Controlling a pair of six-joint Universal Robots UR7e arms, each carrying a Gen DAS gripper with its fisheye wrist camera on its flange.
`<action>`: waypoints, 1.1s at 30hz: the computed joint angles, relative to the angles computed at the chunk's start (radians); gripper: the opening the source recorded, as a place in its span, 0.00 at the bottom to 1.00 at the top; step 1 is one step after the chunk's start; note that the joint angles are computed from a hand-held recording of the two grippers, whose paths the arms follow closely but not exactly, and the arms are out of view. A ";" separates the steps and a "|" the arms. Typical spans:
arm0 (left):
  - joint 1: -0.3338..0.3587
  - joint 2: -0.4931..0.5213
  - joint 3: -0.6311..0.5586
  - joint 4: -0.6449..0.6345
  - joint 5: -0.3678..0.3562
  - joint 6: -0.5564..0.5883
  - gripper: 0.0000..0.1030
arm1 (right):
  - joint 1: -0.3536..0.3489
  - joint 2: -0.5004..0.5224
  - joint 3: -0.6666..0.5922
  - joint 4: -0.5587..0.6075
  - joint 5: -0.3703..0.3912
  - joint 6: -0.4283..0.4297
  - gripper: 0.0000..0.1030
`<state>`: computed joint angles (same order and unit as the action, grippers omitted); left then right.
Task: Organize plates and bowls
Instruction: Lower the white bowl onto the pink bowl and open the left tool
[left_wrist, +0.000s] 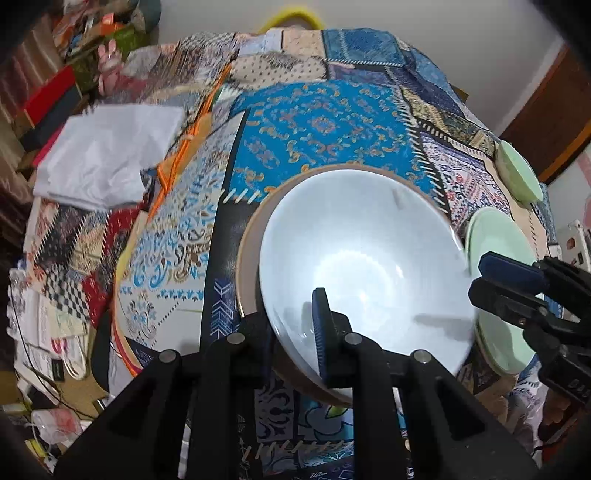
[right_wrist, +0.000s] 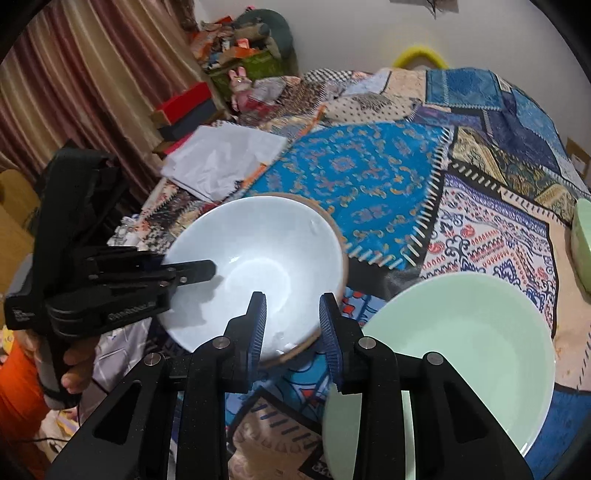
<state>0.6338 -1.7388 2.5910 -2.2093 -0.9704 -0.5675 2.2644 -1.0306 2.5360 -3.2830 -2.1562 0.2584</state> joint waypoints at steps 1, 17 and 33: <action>-0.013 0.001 0.000 0.012 0.009 -0.006 0.18 | 0.001 -0.001 -0.002 0.001 -0.002 -0.005 0.28; -0.088 0.004 -0.045 0.184 0.047 -0.096 0.41 | 0.011 -0.122 0.069 -0.017 -0.069 0.052 0.40; -0.288 0.043 -0.094 0.099 0.098 -0.128 0.66 | 0.065 -0.478 0.157 0.177 -0.339 0.101 0.55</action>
